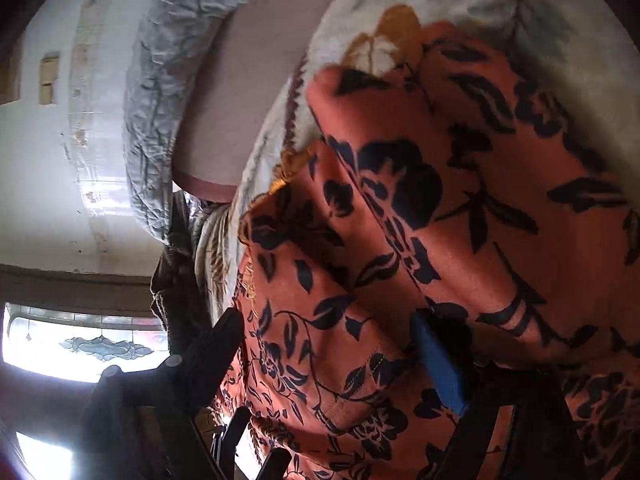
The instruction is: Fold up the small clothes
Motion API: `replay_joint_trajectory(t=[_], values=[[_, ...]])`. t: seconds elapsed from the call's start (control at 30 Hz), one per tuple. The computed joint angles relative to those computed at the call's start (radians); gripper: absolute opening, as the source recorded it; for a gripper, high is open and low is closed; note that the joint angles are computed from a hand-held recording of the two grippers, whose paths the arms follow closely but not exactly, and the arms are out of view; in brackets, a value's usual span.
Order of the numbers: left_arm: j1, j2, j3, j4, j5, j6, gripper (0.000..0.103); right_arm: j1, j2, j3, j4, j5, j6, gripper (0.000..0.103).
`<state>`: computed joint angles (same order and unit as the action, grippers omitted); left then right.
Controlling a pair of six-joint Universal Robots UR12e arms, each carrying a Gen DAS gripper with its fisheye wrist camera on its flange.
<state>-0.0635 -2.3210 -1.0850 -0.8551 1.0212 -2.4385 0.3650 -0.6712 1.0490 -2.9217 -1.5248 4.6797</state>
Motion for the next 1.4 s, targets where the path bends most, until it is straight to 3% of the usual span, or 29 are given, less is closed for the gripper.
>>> replay_joint_trajectory(t=[0.03, 0.13, 0.2, 0.23, 0.3, 0.37, 0.43, 0.57, 0.63, 0.73, 0.8, 0.87, 0.93, 0.97, 1.03, 1.1, 1.17, 1.23, 1.3, 1.4], values=[[0.002, 0.000, 0.003, -0.022, -0.015, 0.015, 0.101, -0.001, 0.014, 0.000, -0.052, 0.015, 0.012, 0.077], [0.005, 0.005, 0.001, -0.049, -0.033, 0.060, 0.096, 0.002, 0.079, -0.046, -0.355, 0.027, 0.042, 0.075], [0.007, 0.006, 0.002, -0.056, -0.040, 0.067, 0.095, 0.006, 0.124, -0.102, -0.565, 0.020, -0.003, 0.075], [0.008, 0.005, 0.005, -0.065, -0.041, 0.069, 0.095, 0.008, 0.138, -0.124, -0.642, 0.023, -0.044, 0.077], [0.008, 0.003, 0.013, -0.098, -0.048, 0.079, 0.095, 0.006, 0.145, -0.146, -0.697, 0.052, -0.093, 0.082], [0.004, 0.004, 0.010, -0.096, -0.040, 0.076, 0.095, 0.005, 0.125, -0.123, -0.635, 0.064, -0.117, 0.087], [-0.002, 0.007, -0.003, -0.070, -0.021, 0.068, 0.095, 0.011, 0.091, -0.086, -0.501, 0.020, -0.124, 0.087], [-0.016, 0.002, -0.018, 0.015, 0.062, 0.018, 0.095, 0.013, 0.058, -0.037, -0.396, -0.038, -0.039, 0.087], [-0.022, -0.009, -0.001, 0.000, 0.096, -0.003, 0.095, 0.015, 0.021, 0.006, -0.301, -0.089, -0.012, 0.087], [-0.013, -0.031, 0.061, -0.151, 0.030, -0.007, 0.095, 0.012, -0.039, 0.070, -0.117, -0.118, 0.019, 0.087], [-0.003, -0.057, 0.122, -0.294, -0.052, 0.006, 0.095, 0.006, -0.051, 0.092, -0.077, -0.088, 0.043, 0.087], [0.006, -0.085, 0.191, -0.462, -0.139, 0.032, 0.086, 0.000, -0.053, 0.111, -0.070, -0.055, 0.082, 0.087], [0.013, -0.127, 0.284, -0.672, -0.216, 0.081, 0.062, -0.004, -0.053, 0.127, -0.099, -0.041, 0.110, 0.087], [0.014, -0.145, 0.322, -0.743, -0.237, 0.091, 0.062, -0.007, -0.054, 0.133, -0.107, -0.038, 0.114, 0.087], [0.009, -0.172, 0.370, -0.803, -0.243, 0.075, 0.057, -0.010, -0.062, 0.146, -0.116, -0.032, 0.111, 0.087], [0.007, -0.198, 0.415, -0.857, -0.248, 0.049, 0.042, -0.009, -0.070, 0.159, -0.118, -0.037, 0.112, 0.087], [0.009, -0.220, 0.456, -0.913, -0.267, 0.028, 0.039, -0.008, -0.074, 0.164, -0.119, -0.044, 0.110, 0.087], [0.016, -0.246, 0.507, -1.001, -0.308, 0.024, 0.013, -0.006, -0.079, 0.165, -0.114, -0.053, 0.107, 0.087], [0.023, -0.275, 0.566, -1.098, -0.357, 0.024, 0.011, -0.006, -0.079, 0.162, -0.119, -0.059, 0.108, 0.087], [0.025, -0.266, 0.575, -1.103, -0.397, 0.014, 0.010, -0.005, -0.078, 0.160, -0.128, -0.060, 0.113, 0.087]])
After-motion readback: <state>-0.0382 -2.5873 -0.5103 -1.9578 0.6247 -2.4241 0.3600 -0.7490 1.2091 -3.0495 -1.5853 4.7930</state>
